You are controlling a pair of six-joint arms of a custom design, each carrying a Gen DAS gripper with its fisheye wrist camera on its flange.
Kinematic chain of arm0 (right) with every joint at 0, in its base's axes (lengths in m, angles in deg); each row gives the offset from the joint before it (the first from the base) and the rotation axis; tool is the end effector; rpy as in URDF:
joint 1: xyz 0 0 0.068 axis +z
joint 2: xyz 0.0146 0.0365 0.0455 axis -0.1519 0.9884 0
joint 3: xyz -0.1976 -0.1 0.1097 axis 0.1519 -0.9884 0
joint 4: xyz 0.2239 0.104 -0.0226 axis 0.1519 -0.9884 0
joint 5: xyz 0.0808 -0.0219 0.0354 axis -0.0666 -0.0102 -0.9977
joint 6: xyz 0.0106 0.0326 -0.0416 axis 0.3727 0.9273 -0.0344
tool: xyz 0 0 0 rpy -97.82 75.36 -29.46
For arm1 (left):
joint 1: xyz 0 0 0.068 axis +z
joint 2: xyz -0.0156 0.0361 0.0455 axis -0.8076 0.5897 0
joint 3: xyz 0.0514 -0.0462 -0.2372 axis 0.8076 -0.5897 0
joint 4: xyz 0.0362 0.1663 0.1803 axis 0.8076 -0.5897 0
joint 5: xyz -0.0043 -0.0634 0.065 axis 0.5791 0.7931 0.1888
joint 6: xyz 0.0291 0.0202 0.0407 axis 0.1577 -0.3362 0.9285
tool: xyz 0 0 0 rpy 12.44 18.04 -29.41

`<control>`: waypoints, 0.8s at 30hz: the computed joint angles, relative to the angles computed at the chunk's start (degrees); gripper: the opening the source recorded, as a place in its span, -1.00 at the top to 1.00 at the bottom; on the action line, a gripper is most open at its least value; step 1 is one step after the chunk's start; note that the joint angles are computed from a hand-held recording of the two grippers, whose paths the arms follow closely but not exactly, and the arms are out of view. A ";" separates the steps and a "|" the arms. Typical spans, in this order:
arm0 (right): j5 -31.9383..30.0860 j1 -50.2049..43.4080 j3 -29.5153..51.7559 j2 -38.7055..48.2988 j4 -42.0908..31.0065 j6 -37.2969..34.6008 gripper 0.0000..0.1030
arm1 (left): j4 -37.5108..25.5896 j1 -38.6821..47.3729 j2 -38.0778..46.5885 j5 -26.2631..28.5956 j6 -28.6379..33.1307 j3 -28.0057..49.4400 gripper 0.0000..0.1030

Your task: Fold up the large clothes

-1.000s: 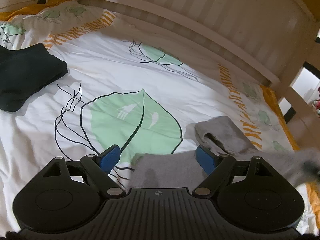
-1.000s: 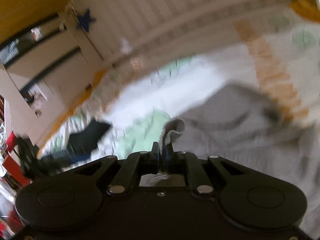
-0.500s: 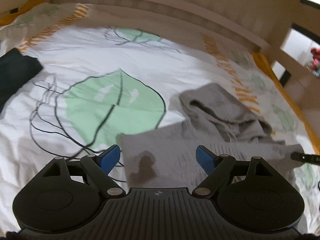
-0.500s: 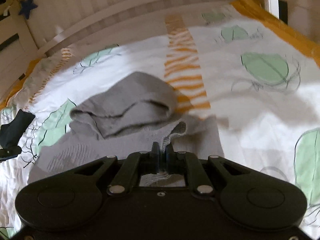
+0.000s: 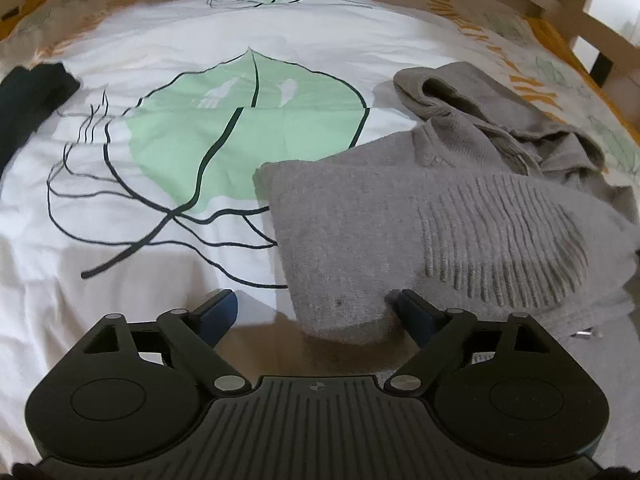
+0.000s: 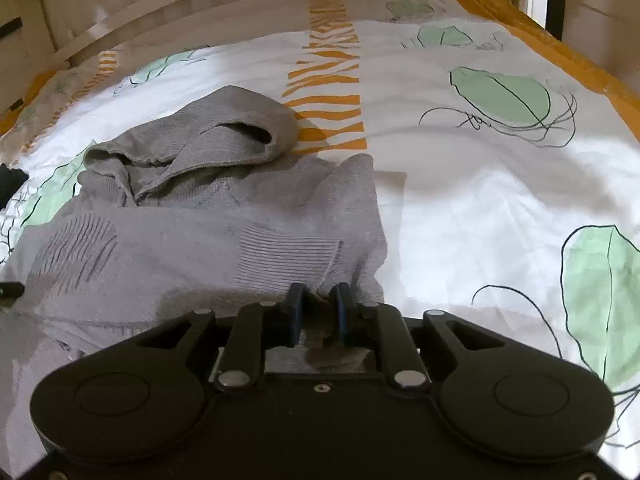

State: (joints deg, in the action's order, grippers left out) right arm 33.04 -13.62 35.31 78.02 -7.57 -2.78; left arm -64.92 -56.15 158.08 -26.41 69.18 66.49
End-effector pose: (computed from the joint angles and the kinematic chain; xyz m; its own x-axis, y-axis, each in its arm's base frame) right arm 0.3048 -0.0103 0.0789 -0.6918 -0.2577 -0.6746 -0.4547 0.8812 0.1296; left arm 0.1755 -0.0024 0.0853 -0.7746 -0.2741 -0.5700 -0.2851 0.9558 -0.0723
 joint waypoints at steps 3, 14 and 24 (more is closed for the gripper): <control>0.49 -0.10 -1.25 -0.04 2.88 -1.13 0.50 | -2.47 -1.51 -2.15 -1.51 -1.86 0.38 -0.71; -5.53 0.52 3.47 -2.45 2.53 2.46 0.00 | -4.44 -6.06 -13.64 -5.64 -0.77 6.06 -0.69; -1.78 9.24 21.19 9.85 -1.60 2.75 -0.01 | 11.45 -6.83 26.17 -4.08 10.61 26.46 -0.38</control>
State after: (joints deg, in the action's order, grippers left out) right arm 31.26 -4.37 56.50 87.87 -9.17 -0.03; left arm -53.48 -62.98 184.25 -30.49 79.79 92.96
